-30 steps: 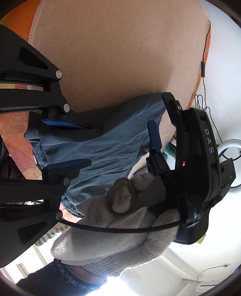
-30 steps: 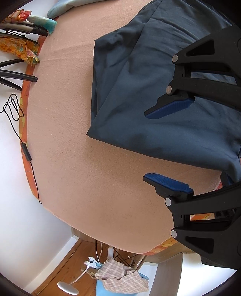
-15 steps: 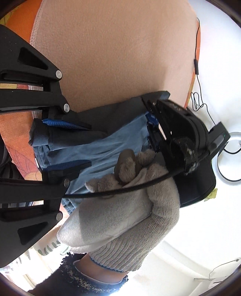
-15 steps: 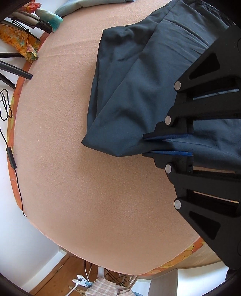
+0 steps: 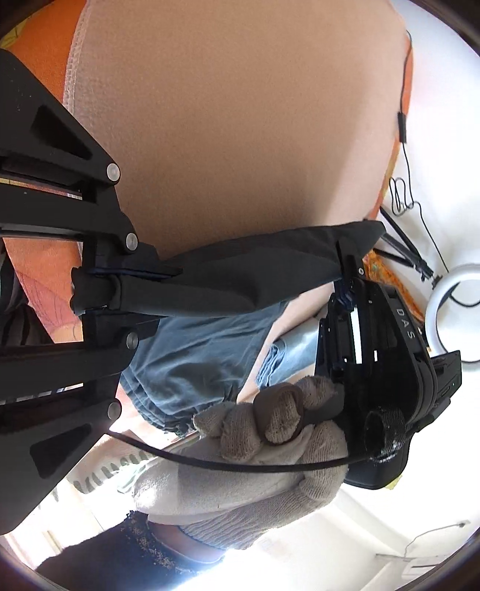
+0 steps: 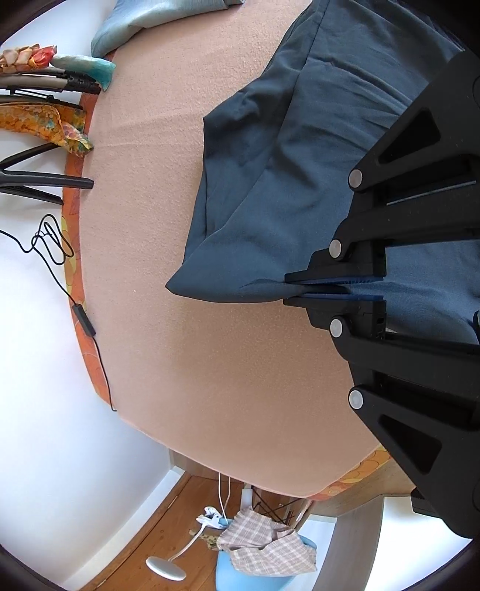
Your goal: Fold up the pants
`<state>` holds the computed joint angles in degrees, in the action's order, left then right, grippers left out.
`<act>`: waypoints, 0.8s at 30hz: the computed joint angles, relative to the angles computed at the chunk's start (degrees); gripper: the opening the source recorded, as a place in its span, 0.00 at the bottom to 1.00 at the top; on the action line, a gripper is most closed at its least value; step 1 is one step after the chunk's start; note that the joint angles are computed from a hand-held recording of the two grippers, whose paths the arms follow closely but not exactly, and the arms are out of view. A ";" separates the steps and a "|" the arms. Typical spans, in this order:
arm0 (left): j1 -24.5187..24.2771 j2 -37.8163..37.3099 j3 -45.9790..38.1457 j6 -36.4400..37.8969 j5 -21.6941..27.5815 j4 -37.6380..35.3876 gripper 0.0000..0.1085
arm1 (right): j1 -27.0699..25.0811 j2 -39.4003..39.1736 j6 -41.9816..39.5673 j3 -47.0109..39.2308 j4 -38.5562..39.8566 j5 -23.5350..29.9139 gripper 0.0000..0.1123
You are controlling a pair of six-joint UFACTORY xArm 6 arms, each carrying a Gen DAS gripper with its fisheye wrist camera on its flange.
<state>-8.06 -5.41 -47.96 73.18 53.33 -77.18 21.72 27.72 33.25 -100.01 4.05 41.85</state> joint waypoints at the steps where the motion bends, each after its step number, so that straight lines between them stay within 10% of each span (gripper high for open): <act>1: -0.24 -0.69 -0.09 0.27 0.65 -0.13 0.09 | -0.26 -1.47 -0.16 1.87 0.55 -1.43 0.04; 24: -13.20 -1.36 -10.15 0.48 11.25 -0.82 0.08 | -11.04 -38.01 3.66 38.49 -0.38 -18.27 0.04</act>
<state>-21.26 -6.77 -58.11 73.66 64.58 -78.00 10.69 -10.29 36.91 -61.52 3.67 23.58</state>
